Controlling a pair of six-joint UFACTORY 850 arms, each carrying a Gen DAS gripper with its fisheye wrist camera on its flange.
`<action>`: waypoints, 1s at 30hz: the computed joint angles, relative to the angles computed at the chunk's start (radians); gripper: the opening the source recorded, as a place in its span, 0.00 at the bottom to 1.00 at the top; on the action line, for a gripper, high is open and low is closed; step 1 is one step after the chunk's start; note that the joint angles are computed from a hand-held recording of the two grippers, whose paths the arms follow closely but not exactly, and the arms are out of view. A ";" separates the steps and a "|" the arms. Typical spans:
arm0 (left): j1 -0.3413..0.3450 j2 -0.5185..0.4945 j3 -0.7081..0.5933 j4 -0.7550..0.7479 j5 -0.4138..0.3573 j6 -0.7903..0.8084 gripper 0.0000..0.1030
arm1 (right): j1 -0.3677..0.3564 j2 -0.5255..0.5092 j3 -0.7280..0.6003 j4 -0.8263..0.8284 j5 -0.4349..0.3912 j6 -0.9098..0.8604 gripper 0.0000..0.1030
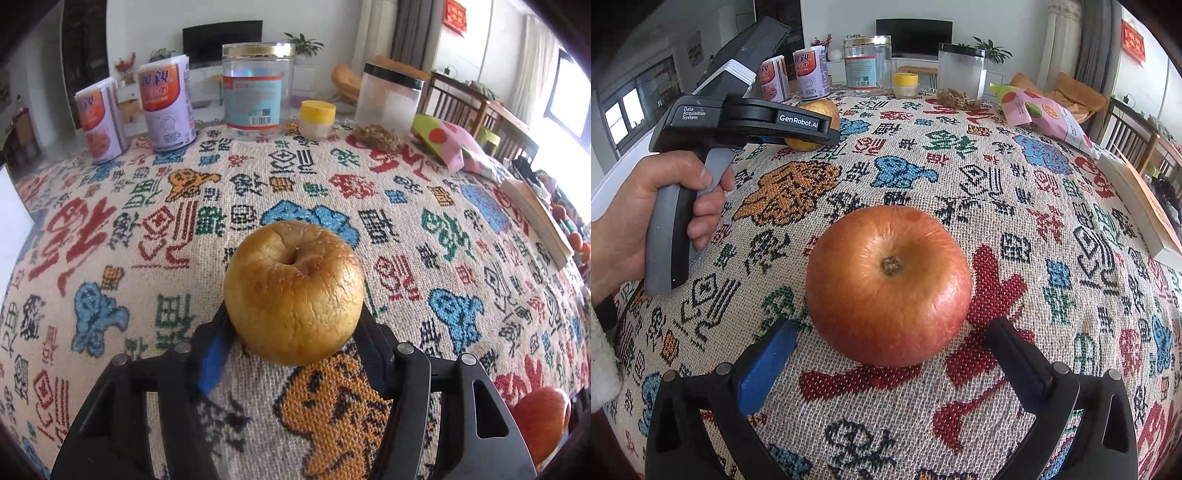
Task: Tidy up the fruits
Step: 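Grasp the wrinkled yellow apple with the left gripper, then grasp the red apple with the right gripper while the left holds the yellow apple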
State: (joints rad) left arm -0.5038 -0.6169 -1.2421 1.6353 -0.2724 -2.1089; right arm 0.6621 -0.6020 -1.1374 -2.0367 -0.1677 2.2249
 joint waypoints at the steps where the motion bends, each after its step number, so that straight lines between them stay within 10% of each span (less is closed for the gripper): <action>1: -0.005 0.035 0.051 0.037 -0.003 -0.038 0.61 | 0.000 0.000 0.000 0.000 0.000 0.000 1.00; 10: -0.117 0.333 0.475 0.219 -0.065 -0.340 0.62 | 0.000 0.000 0.001 0.000 0.000 -0.001 1.00; 16: -0.159 0.322 0.479 0.114 -0.162 -0.313 0.87 | 0.000 0.001 0.002 -0.005 0.001 0.004 1.00; 30: -0.157 0.295 0.455 -0.055 -0.171 -0.154 0.99 | 0.034 0.078 0.127 -0.023 -0.060 0.090 1.00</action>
